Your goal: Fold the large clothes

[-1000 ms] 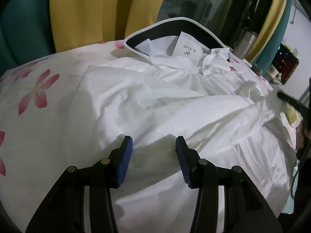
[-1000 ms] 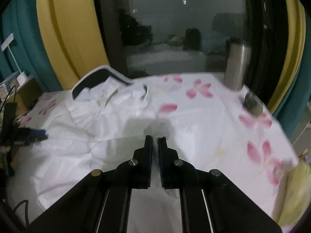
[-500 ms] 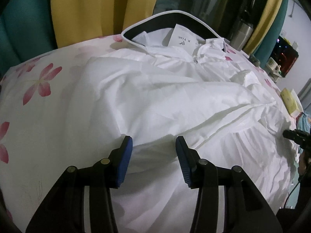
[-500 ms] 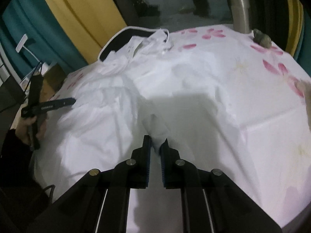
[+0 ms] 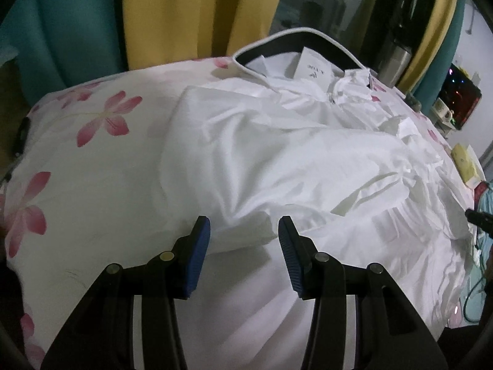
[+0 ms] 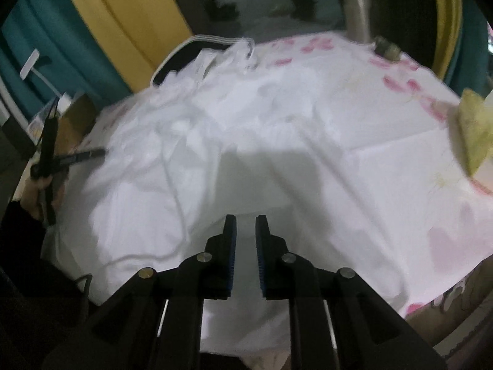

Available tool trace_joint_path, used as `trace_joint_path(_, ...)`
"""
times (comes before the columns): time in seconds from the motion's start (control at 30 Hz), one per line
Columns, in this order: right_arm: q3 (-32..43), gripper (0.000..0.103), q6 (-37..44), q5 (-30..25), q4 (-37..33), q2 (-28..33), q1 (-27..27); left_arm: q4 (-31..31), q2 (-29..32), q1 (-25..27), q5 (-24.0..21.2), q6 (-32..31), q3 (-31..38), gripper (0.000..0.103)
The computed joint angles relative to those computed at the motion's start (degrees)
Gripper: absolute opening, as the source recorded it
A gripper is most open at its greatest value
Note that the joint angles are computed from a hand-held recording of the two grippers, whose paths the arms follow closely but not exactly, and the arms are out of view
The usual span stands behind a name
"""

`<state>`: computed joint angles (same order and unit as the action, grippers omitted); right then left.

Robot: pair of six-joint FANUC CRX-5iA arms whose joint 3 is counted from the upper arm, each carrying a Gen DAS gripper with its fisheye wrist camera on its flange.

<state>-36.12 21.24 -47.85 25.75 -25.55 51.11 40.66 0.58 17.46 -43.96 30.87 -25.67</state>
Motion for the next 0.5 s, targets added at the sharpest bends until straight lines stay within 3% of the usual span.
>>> trace_joint_path(0.1, 0.08, 0.071, -3.82, 0.03, 4.29, 2.36, -0.76, 1.68, -0.3, 0.1, 0.91, -1.06, -0.34, 0.049)
trace_joint_path(0.27, 1.33, 0.072, -1.89, 1.42, 3.12, 7.09, -2.11, 2.97, 1.42, -0.99, 2.29, -1.45, 1.41, 0.049)
trace_joint_path(0.3, 1.03, 0.07, -1.81, 1.16, 4.84, 7.58, -1.47, 2.77, 2.08, -1.23, 2.45, -1.04, 2.19, 0.049)
trace_joint_path(0.4, 2.74, 0.012, 2.76, -0.98, 4.94, 9.45, -0.21, 1.89, 4.35, -2.01, 2.28, 1.16, 4.98, 0.049)
trace_joint_path(0.43, 3.24, 0.006, 3.36, -2.01, 5.48, 10.05, 0.05, 0.57, 5.46, -2.24, 1.27, 2.53, 6.64, 0.049)
trace_joint_path(0.5, 3.76, 0.003, 4.0, -3.45, 6.95, 10.43, 0.15, -0.48, 7.01, -3.12, 0.29, 3.0, 8.71, 0.049)
